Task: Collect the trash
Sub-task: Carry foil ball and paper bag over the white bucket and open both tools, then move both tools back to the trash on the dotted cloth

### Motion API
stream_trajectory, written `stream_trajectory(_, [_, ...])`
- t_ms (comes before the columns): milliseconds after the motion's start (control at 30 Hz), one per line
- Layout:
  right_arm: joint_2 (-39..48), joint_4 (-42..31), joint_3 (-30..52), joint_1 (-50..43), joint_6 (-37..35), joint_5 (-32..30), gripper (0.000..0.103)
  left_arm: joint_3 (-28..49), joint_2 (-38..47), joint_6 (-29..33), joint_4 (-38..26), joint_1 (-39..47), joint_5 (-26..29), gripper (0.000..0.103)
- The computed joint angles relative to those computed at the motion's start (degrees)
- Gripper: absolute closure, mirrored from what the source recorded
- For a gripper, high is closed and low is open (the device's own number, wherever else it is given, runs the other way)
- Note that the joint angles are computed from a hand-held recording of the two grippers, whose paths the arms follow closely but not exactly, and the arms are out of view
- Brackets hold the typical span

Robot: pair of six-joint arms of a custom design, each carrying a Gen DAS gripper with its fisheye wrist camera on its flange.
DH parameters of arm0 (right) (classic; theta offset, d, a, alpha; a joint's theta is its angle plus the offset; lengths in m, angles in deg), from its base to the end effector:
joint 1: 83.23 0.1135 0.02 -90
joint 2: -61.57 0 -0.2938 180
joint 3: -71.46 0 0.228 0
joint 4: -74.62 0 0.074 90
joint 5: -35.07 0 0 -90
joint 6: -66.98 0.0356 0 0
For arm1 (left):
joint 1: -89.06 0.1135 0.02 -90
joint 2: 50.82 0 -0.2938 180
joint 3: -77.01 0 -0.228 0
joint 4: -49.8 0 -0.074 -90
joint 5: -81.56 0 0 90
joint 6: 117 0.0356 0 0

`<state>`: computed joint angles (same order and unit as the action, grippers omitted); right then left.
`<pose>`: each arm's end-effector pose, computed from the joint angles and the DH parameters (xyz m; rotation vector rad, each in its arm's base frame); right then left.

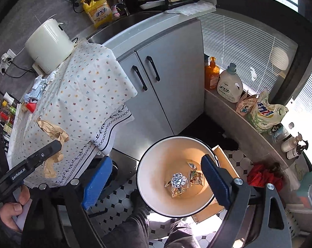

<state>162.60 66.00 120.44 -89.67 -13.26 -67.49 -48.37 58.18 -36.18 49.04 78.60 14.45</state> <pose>0.2689 -0.0226 0.1273 0.2945 2.6047 0.3081 0.3018 -0.0698 0.1183 0.1896 2.5349 -0.6419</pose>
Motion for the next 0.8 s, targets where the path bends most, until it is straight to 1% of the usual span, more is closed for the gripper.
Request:
stream_trajectory(100, [-1.72, 0.32, -2.26, -4.42, -2.14, -0.37, 0.013, 0.31, 1.45, -1.32, 1.02, -3.81, -0.38, 0.086])
stream_trajectory(267, [-4.43, -0.40, -4.98, -12.42, -6.22, -1.88, 0.012, 2.61, 4.67, -2.97, 0.90, -9.70, -0.50, 0.085])
stream_trajectory(367, [-5.40, -0.93, -5.85, -16.88, -8.40, -2.76, 0.011, 5.09, 6.75, -3.33, -0.54, -12.64, 0.24, 0.085])
stream_trajectory(467, [-5.90, -1.50, -6.39, -20.88, -10.15, -3.65, 0.011, 8.00, 8.83, -3.75, -2.59, -15.33, 0.97, 0.082])
stream_trajectory(500, [-5.96, -1.57, -6.52, -21.93, -10.62, -3.88, 0.011, 8.90, 9.40, -3.89, -3.13, -16.11, 1.21, 0.079])
stream_trajectory(567, [-5.89, -1.56, -6.63, -23.38, -11.10, -4.07, 0.011, 10.87, 10.66, -3.85, -4.72, -17.20, 1.42, 0.062])
stream_trajectory(600, [-5.76, -1.49, -6.65, -23.95, -11.23, -4.13, 0.011, 11.68, 11.10, -3.82, -5.54, -17.50, 1.16, 0.048])
stream_trajectory(633, [-5.70, -1.52, -6.65, -24.46, -11.33, -4.09, 0.011, 12.43, 11.47, -3.74, -6.37, -17.62, 1.12, 0.042])
stream_trajectory(700, [-5.39, -1.28, -6.58, -24.88, -11.12, -4.15, 0.011, 13.57, 12.07, -3.33, -7.84, -17.24, 2.56, 0.039])
stream_trajectory(800, [-4.93, -0.78, -6.62, -24.76, -10.53, -4.17, 0.011, 14.26, 11.90, -2.33, -9.34, -16.46, 2.62, 0.036])
